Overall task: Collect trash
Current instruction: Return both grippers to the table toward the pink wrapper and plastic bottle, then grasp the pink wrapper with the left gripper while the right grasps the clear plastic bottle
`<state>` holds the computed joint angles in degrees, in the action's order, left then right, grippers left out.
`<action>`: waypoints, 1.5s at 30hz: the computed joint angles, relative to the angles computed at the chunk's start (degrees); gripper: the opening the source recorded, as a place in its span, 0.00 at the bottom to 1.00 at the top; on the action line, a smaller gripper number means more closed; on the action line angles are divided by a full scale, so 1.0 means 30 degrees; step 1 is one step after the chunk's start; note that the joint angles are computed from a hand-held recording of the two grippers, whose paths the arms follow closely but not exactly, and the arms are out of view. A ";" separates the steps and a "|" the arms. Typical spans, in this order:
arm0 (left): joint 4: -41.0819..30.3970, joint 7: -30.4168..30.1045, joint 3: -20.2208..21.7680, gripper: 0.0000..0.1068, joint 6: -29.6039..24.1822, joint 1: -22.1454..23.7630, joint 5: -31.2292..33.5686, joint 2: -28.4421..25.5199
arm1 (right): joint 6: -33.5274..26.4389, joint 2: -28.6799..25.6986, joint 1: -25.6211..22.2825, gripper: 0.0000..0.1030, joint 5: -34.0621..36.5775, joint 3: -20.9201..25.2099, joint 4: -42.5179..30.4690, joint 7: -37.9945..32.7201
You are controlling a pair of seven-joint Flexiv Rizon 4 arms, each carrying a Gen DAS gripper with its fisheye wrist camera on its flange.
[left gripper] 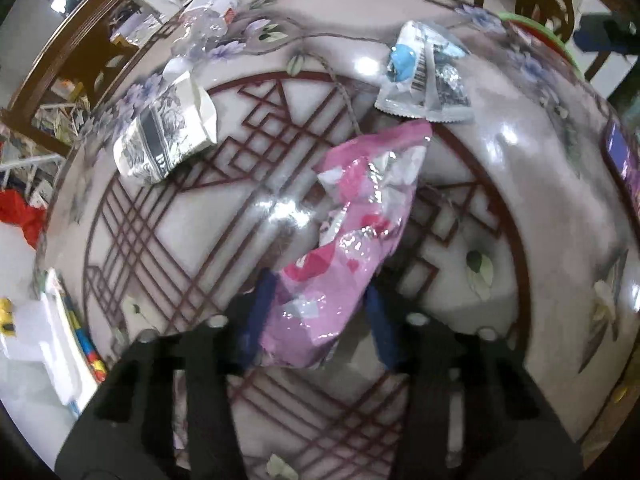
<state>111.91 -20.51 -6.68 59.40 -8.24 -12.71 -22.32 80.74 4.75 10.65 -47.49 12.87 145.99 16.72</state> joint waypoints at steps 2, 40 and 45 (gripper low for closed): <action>0.0322 0.0124 -0.0338 0.22 -0.0182 0.0467 -0.1205 0.0172 | -0.0449 -0.0590 0.0387 0.53 0.0520 0.0009 -0.0636 -0.0489; 0.2409 -0.2695 0.0349 0.18 -0.3247 0.1930 -1.2392 0.1383 | -1.1400 -1.6624 0.1271 0.57 1.1608 -0.3579 -2.3809 -1.4511; 0.2703 -0.3062 0.0331 0.18 -0.2361 0.1926 -1.2404 0.1680 | -0.7151 -1.3431 0.1938 0.56 1.0751 -0.3530 -1.8380 -1.6002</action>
